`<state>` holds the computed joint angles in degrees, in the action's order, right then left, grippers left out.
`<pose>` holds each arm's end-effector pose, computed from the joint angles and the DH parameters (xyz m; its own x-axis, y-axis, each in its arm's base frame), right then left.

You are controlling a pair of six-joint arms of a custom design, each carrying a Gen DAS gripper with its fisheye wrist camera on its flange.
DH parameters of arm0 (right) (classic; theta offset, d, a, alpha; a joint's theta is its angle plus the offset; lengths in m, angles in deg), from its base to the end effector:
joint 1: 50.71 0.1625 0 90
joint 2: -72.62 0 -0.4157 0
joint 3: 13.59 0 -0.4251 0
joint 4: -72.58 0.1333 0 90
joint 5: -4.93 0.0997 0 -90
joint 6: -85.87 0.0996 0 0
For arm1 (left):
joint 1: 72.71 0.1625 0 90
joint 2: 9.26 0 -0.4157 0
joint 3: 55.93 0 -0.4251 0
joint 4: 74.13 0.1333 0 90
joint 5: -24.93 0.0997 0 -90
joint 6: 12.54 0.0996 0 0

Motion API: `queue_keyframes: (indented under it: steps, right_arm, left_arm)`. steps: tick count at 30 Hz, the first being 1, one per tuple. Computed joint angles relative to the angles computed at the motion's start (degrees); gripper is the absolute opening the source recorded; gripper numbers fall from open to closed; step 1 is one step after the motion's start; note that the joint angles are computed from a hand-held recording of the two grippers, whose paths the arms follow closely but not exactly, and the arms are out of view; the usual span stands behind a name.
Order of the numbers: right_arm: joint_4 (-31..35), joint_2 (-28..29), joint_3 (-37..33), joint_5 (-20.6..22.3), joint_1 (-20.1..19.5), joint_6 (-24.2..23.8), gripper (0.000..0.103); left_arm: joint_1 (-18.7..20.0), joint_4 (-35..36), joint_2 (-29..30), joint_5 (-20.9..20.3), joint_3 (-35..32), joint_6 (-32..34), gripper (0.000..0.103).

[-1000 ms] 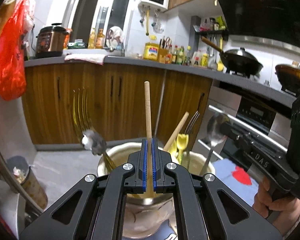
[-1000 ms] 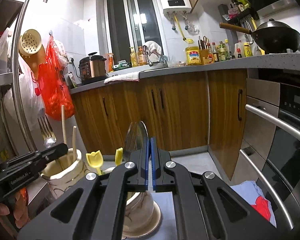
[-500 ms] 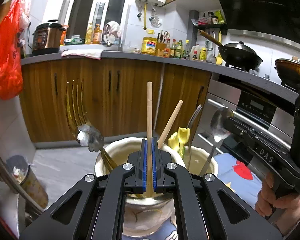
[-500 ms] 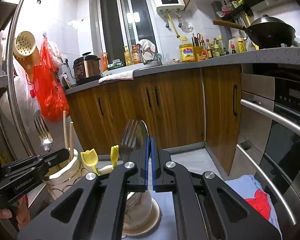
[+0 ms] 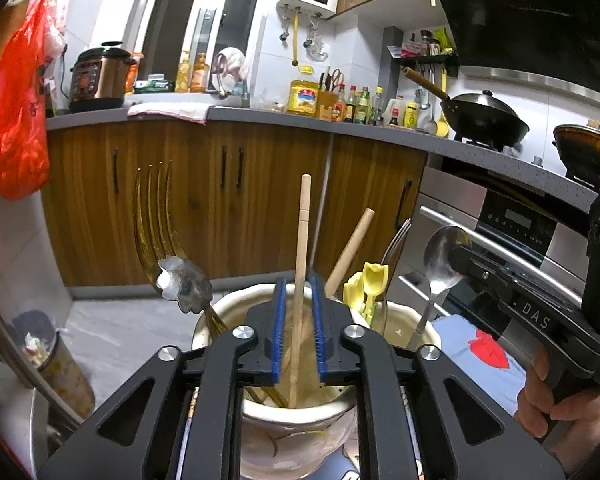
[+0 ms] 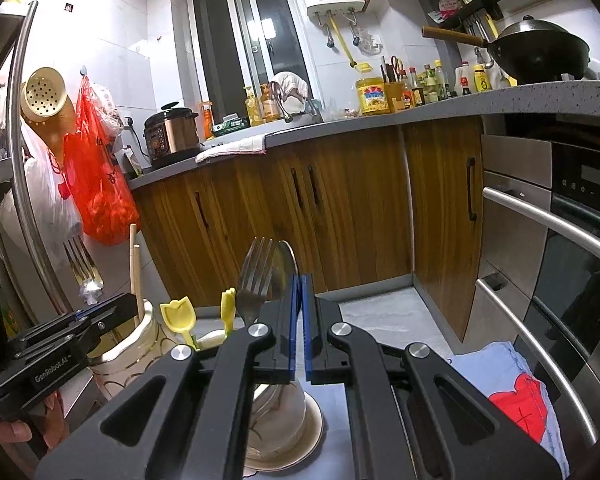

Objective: Organize utensils
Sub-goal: 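Drop the chopstick into the large cup while the right tool drops the spoon into the small cup, then withdraw both open tools back over the remaining chopsticks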

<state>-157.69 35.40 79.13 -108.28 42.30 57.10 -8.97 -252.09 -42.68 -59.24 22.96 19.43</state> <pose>0.1292 -0.6662 0.1546 -0.8203 0.2574 0.5108 -0.4558 0.2452 -0.8556 -0.2189 -0.7679 0.0827 -0.6098 0.6713 -0.4212 0.7652 0.3605 -0.5334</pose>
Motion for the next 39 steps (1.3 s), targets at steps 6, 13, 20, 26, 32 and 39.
queue_keyframes:
  steps: [6, 13, 20, 26, 32, 39]
  right_arm:
    - [0.6, -0.4, 0.3, -0.4, 0.2, 0.7, 0.021]
    - [1.1, -2.1, 2.7, 0.0, 0.3, 2.5, 0.039]
    - [1.5, -5.4, 8.9, 0.2, 1.0, 3.1, 0.071]
    - [3.5, -7.3, 13.5, -1.1, 2.2, 2.6, 0.086]
    - [6.4, -7.4, 16.4, -3.2, 3.1, 2.8, 0.091]
    - [9.7, -5.5, 16.8, -6.6, 3.7, 2.9, 0.091]
  left_arm:
    - [0.2, -0.1, 0.0, -0.6, -0.3, -0.3, 0.035]
    - [-0.1, -0.8, -0.7, -0.1, 0.7, -0.1, 0.056]
    - [-1.4, -4.2, -4.0, 1.5, 5.5, 0.1, 0.077]
    - [-2.3, -4.1, -9.0, 6.7, 12.0, -1.7, 0.087]
    - [-2.7, -0.7, -13.4, 14.2, 17.9, -4.4, 0.090]
    - [-2.2, 0.9, -18.0, 16.6, 25.1, -4.4, 0.092]
